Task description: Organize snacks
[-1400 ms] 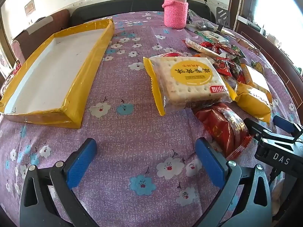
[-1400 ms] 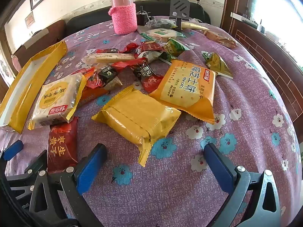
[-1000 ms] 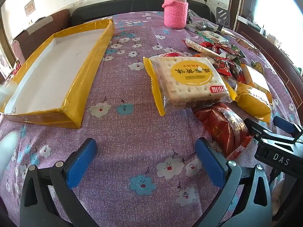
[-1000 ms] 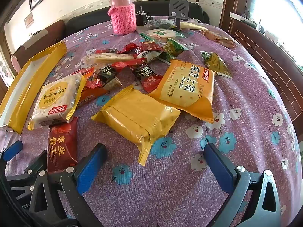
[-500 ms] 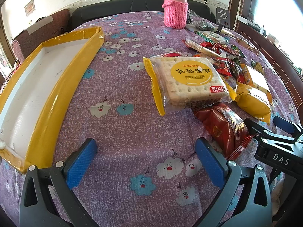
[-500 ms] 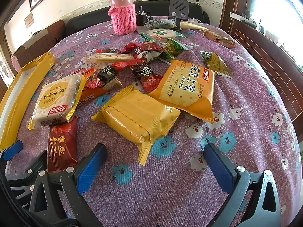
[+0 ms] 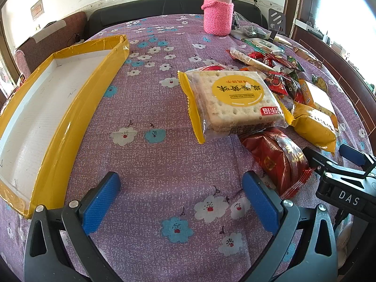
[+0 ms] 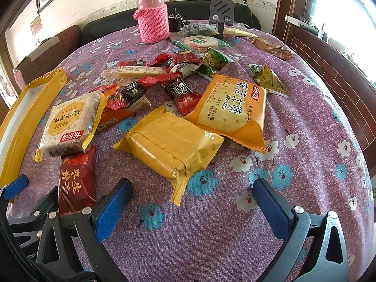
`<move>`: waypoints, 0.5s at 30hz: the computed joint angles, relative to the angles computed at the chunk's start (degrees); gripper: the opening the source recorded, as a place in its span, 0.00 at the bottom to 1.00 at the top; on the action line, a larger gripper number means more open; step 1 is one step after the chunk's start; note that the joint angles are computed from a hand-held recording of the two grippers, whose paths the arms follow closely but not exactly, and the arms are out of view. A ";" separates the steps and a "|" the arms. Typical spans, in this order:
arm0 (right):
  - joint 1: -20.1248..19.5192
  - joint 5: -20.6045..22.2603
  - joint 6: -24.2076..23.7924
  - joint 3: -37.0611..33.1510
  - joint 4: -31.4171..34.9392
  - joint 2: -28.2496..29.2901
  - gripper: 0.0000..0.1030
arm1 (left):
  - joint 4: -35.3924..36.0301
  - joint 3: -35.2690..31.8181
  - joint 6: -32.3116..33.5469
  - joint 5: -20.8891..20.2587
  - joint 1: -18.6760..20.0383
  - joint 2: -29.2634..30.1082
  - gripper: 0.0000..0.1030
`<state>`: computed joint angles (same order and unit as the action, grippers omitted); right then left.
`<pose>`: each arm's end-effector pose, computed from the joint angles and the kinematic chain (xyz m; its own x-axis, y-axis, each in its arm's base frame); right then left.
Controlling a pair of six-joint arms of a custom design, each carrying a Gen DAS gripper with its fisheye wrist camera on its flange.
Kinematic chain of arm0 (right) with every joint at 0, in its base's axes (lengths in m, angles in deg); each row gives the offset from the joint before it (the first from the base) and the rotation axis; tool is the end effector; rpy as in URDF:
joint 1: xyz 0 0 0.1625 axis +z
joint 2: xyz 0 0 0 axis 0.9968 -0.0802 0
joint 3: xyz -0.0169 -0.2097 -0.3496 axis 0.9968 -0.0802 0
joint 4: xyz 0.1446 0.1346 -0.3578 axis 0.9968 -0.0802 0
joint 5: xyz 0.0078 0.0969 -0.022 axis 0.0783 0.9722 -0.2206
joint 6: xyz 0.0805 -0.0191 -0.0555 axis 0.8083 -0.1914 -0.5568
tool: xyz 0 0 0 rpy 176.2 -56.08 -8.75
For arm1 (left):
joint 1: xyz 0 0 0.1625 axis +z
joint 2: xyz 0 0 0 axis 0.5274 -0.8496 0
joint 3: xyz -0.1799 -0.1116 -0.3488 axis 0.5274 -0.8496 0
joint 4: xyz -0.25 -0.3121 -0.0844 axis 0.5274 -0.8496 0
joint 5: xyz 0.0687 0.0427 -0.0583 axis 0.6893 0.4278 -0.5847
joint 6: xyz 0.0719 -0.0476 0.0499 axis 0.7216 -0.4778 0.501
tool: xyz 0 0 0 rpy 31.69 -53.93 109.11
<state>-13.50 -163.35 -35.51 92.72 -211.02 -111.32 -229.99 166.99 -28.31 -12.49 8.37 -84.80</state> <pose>-0.0380 -0.3457 0.1521 -0.5833 0.5385 0.6080 -0.0874 0.7026 -0.7062 -0.2082 -0.4331 -0.1139 -0.6152 0.4852 -0.6214 0.6947 0.7062 -0.1364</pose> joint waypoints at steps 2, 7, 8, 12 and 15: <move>0.15 -0.11 0.07 0.15 -0.18 0.13 1.00 | 0.50 -0.11 -1.20 0.43 -0.29 -0.01 1.00; 0.22 -0.40 -0.07 -0.01 3.06 -1.22 1.00 | 6.43 -0.65 -0.70 -1.36 -0.01 -1.77 1.00; 0.41 -0.75 -0.04 -0.16 3.91 -1.69 1.00 | 7.13 -0.58 -0.10 -1.95 -0.02 -2.07 1.00; 0.56 -1.02 0.32 -0.42 5.04 -1.87 1.00 | 6.59 0.95 3.08 -4.38 0.18 -3.32 0.99; 0.18 0.12 -0.13 1.11 4.05 -2.03 0.98 | 4.69 3.91 3.71 -5.98 -0.51 -5.39 0.79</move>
